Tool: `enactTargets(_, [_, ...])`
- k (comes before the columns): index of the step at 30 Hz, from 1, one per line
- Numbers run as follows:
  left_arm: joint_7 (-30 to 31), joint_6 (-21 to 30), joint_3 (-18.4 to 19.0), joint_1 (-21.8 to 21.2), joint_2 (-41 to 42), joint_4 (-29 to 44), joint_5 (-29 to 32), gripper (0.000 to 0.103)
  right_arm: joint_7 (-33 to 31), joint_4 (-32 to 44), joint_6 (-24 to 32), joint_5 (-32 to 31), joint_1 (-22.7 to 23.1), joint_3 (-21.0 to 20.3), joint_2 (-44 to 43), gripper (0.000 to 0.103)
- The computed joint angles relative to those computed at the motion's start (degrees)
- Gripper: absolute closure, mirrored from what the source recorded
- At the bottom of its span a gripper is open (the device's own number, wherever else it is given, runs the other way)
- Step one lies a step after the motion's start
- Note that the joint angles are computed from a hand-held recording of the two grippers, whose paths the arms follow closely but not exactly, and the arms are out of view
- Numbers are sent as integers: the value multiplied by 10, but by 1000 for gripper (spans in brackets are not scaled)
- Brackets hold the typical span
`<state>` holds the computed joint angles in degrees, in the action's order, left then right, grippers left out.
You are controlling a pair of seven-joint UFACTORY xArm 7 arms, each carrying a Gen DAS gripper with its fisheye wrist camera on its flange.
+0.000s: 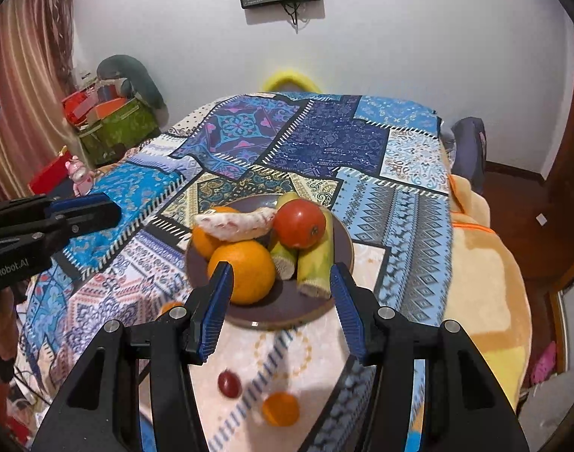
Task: Organize fruits
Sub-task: 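Grasp a small mandarin with the left tool while the right tool grasps another mandarin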
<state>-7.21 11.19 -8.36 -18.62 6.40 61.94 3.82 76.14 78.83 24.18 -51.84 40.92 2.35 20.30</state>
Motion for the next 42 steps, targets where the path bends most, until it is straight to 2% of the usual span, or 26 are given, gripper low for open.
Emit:
enactTargets(4, [-36, -2, 7, -5, -42, -42, 44, 62, 23, -25, 18, -17, 11, 5, -26, 53])
enactTargets(8, [-17, -6, -3, -1, -70, -76, 10, 49, 51, -50, 38, -34, 9, 22, -50, 51])
enactTargets(15, [-11, 12, -15, -7, -82, -110, -14, 47, 70, -76, 63, -37, 0, 54, -67, 50])
enactTargets(19, [-22, 11, -19, -12, -79, -122, -10, 48, 69, -81, 68, -28, -3, 61, -65, 50])
enactTargets(21, [-52, 7, -21, -10, -74, -125, 23, 47, 67, -81, 67, -25, -3, 62, -61, 50])
enactTargets(24, [-83, 11, -17, -9, -51, -113, 58, 47, 72, -89, 60, -22, -4, 61, -59, 50])
enactTargets(33, [-106, 35, 8, -25, 53, -40, 71, 47, 44, -97, 21, 27, -10, 51, -25, 50])
enactTargets(42, [-73, 51, 7, -24, 137, 35, 36, 48, -5, -104, -30, 89, -7, 28, 6, 50])
